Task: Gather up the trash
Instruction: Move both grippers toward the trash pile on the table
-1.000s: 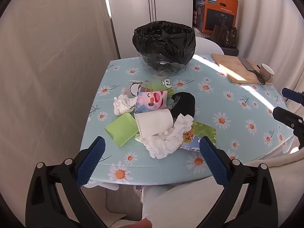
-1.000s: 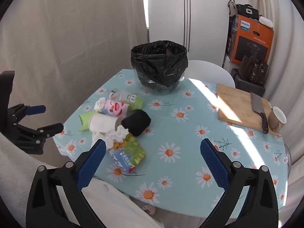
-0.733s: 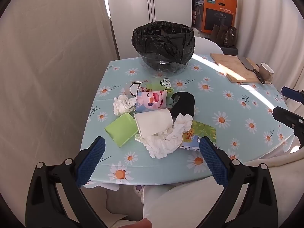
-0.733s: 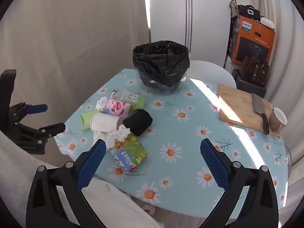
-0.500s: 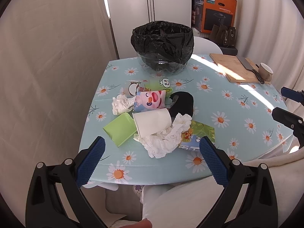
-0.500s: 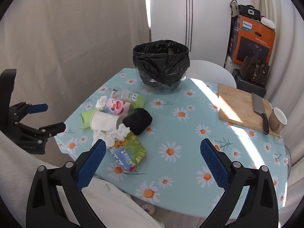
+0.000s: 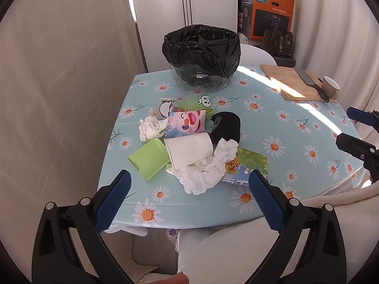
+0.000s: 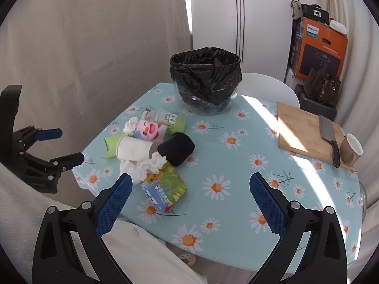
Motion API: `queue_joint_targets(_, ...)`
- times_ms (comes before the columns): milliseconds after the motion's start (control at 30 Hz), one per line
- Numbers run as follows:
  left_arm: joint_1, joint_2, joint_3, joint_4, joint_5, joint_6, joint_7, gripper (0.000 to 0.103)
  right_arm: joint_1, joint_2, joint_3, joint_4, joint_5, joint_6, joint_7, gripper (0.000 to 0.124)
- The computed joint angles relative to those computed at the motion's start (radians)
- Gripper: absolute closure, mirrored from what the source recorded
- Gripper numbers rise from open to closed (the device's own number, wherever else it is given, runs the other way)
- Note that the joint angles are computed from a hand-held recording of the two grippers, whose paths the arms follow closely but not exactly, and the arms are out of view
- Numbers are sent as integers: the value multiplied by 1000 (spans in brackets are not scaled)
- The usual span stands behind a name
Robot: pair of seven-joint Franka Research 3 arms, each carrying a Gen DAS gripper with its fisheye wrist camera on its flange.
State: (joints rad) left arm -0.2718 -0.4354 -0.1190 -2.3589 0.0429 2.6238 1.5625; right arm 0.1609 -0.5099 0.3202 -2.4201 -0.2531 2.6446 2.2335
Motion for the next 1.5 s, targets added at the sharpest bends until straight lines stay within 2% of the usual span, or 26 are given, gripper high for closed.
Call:
queue_joint_targets(233,17,-1,-6,-3,18,-5,-16,6,23,16,-19,-6,29,36,-37,29)
queue_joint_targets(500,5,-6,9,-9,8,-17,4,6,26,38,-23,15,38,3,-69,29)
queue_joint_targets(667,-6,9,28,3,-39,-45,42,6,10,68,-10,47,-9,-40,-55,29)
queue_joint_targets(833,5,37,37,33,-68,-83,78,6,27,112,-28,88,-17,-70,-53,29)
queue_joint_targets(1000,40,92,36,85,-68,-120,116,6,64,189,-73,155,31,-71,-73,29)
queue_joint_targets(1167,59,169,55,174,-126,-176,224,6,97,286,-107,246,61,-64,-106,29)
queue_joint_targets(1300,85,236,51,251,-164,-215,319,6,119,381,-125,355,44,-127,-94,29)
queue_joint_targets(1433,109,302,51,330,-260,-278,459,6,149,460,-163,431,87,-148,-91,29)
queue_joint_targets(1500,126,329,37,353,-262,-284,507,6,160,500,-180,468,106,-168,-71,29)
